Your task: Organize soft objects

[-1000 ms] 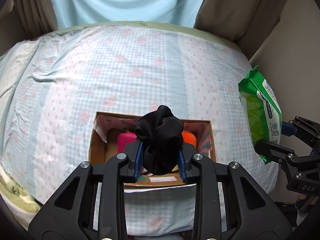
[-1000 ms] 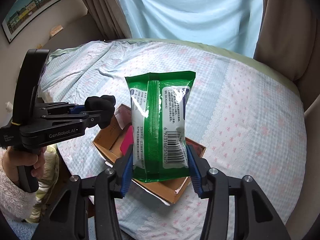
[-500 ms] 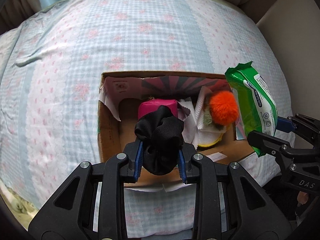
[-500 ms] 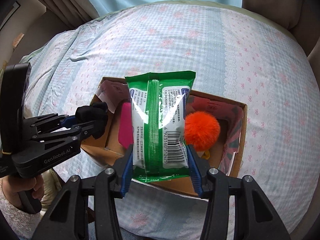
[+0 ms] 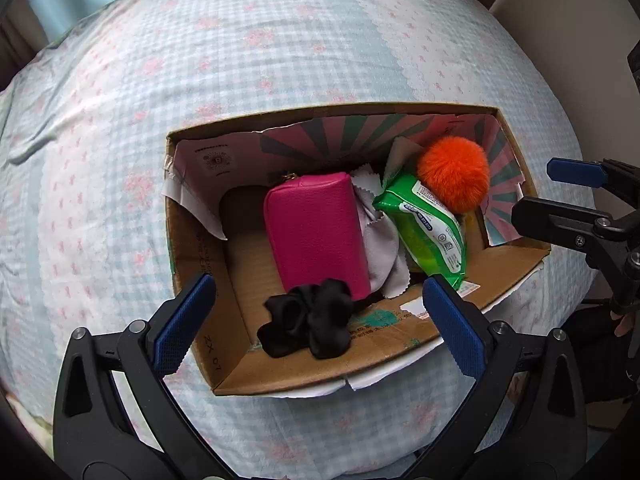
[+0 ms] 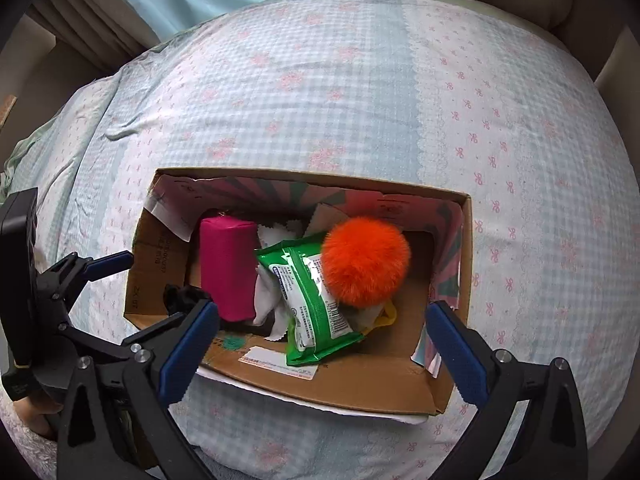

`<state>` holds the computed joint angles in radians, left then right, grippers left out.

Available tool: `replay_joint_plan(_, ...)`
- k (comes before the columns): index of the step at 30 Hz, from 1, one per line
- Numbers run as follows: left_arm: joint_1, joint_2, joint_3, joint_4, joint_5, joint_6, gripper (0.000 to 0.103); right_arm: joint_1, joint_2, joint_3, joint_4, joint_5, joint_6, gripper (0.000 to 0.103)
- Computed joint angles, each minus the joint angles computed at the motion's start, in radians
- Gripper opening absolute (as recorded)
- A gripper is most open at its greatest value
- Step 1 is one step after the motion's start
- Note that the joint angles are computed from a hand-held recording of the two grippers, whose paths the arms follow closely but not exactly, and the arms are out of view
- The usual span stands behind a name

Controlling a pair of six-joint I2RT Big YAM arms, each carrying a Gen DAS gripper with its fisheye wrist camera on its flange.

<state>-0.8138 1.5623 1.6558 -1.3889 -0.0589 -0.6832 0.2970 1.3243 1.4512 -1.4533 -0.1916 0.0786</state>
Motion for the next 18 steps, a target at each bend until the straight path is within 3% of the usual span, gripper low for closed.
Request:
replay_joint_plan(6,-0.001,0.003,0.006,-0.006,0.012,-0.038,0.103,-0.021,-0.003,-0.001,0.0,-0.006,0.0,0.103)
replay_joint_plan(11,-0.019,0.023,0.061,-0.046,-0.025,-0.069,0.103,-0.038,-0.011,0.022,-0.017,-0.029,-0.023,0.103)
replay_joint_plan(18,-0.064,0.075,0.282,-0.162,-0.123,-0.143,0.103,-0.112,-0.043,0.178,-0.116,-0.047,-0.067,0.103)
